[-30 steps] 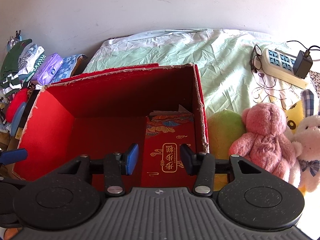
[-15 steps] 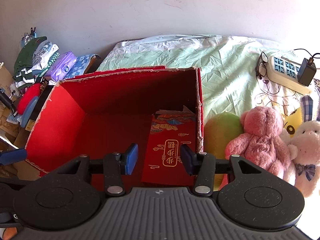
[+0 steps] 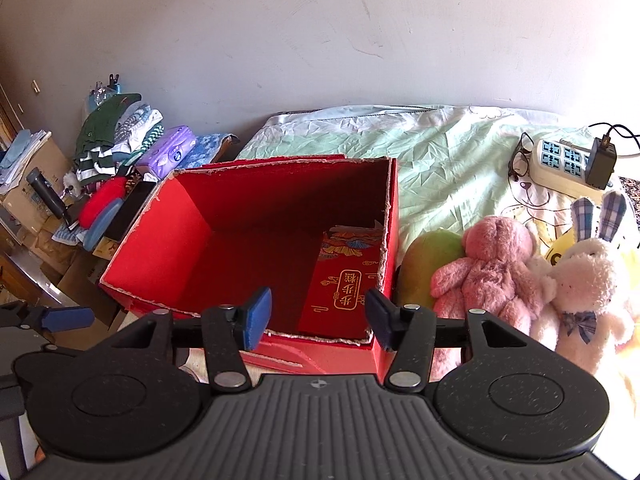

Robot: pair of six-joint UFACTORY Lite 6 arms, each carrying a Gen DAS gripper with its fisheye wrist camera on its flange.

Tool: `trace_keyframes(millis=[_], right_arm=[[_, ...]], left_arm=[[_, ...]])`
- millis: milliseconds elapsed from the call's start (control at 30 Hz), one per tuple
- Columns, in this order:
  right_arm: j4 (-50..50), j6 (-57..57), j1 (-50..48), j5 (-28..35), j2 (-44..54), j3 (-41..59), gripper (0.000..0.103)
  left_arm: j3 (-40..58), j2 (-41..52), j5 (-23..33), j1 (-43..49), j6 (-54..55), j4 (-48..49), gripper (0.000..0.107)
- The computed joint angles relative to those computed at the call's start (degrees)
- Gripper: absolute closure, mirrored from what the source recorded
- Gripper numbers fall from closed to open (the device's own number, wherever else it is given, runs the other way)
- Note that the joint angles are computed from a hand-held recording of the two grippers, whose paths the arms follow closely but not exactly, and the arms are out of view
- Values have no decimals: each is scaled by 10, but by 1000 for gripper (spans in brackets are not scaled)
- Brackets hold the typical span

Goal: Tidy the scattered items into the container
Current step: 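Withdraw the right gripper from the container back toward the table items, then reach the right gripper to the beige strap wrapped with red-white scarf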

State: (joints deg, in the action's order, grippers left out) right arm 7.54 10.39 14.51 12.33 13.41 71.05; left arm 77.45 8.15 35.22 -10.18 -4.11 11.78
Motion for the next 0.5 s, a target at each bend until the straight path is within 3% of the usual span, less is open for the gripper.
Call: trace_keyframes(millis=[233,500], right_arm=[[132,-131,-20,-17,-74,-112,48],[250,-222,-36,-32,-63,-192,48]], left_arm=[[-65,-47,10,-26,-17,-3,5],[-188,-132,-25,-26,48,-58,5]])
